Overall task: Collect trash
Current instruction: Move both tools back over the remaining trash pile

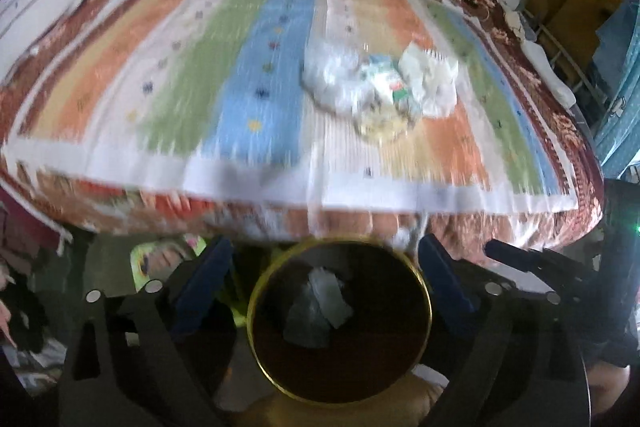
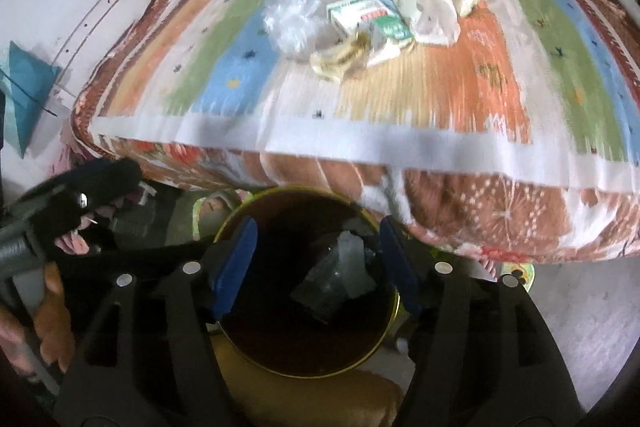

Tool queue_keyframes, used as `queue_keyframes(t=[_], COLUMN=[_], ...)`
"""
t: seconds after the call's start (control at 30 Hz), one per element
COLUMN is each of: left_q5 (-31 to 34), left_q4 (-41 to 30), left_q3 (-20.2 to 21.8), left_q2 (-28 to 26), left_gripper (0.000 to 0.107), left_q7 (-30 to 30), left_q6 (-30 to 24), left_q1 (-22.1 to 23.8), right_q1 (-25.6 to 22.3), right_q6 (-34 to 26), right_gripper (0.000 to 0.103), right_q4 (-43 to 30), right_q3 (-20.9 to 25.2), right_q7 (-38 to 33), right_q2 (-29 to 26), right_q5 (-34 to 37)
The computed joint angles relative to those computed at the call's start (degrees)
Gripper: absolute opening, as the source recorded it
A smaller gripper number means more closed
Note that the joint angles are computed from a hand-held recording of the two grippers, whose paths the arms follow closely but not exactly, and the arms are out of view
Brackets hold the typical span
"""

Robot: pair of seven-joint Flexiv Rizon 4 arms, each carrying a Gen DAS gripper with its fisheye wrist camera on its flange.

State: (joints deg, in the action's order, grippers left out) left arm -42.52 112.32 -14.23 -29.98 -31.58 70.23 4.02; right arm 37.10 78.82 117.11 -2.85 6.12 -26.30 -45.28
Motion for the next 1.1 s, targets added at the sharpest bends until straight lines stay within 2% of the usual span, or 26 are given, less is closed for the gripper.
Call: queue_keyframes(t=[0.07,0.13,0.2,0.3,0.43,0.57,0.77,0.83,1.0,1.1], left_q5=[-0.41,0.35,1.71,3.09,4.6,6.71,9.87,11.37,12.43,13.66], left_q4=[-1.17,-2.63,-4.8,-7.72,-11.54,-16.07,-23.8,-26.52,-29.33,-30.64], left_q3=[-1.4,-1.74,-0.91,-0.18,-0.74,-0.98,0.8,1.27,-0.49,0.44], left_q2=[-0.58,-1.43,-2.47,-3.71,-6.29,-9.76,-15.77,-17.52,-19.42,-20.11], left_gripper=[0.097,0.097,0.097,0.097,0.097,0.097,0.097,0.097,0.097,0.097], left_q7=[2.28,3.38,1.45,-1.29,-1.36,-1.93,-9.62,-11.78,-12.88,-14.34], left_q6=[1.56,2.68,1.2,-1.94,-0.66,0.28,-1.67,-3.56,-5.27,-5.57], left_q1=[0.23,-0.09,-0.65,-0.98,-1.37,-1.84,-3.37,-3.91,-3.36,-3.99], right_q1=[-0.22,-1.88,-2.46,-3.96,-3.81,-4.88,-6.1,-5.29,-4.03,-3.65], right_q6=[-3.17,-2.07,-2.46,-3.29,-3.41,-2.74,1.34,3.19,4.11,4.41], right_gripper=[0.072,0.074,0.082,0.088,0.094,0.094,0.094,0.094,0.094,0.094], right_q4=[-0.51,-1.1,-1.75,-3.56,-5.37,-6.95,-8.74,-8.88,-9.94,-10.78], right_q3=[0.0,0.83,1.05,2.3,0.84,0.82,0.77,-0.92,-2.89,-3.65], right_q7=[-0.91,-2.38,-3.34,-6.53,-8.98,-10.78,-13.59,-13.7,-14.78,-15.56], right_q2=[0.93,0.6,0.27,-0.95,-2.11,-3.76,-6.53,-7.23,-8.38,-9.14], right_q5=[-0.52,-0.56,-0.26,1.75,2.09,4.0,9.88,11.08,13.88,15.35])
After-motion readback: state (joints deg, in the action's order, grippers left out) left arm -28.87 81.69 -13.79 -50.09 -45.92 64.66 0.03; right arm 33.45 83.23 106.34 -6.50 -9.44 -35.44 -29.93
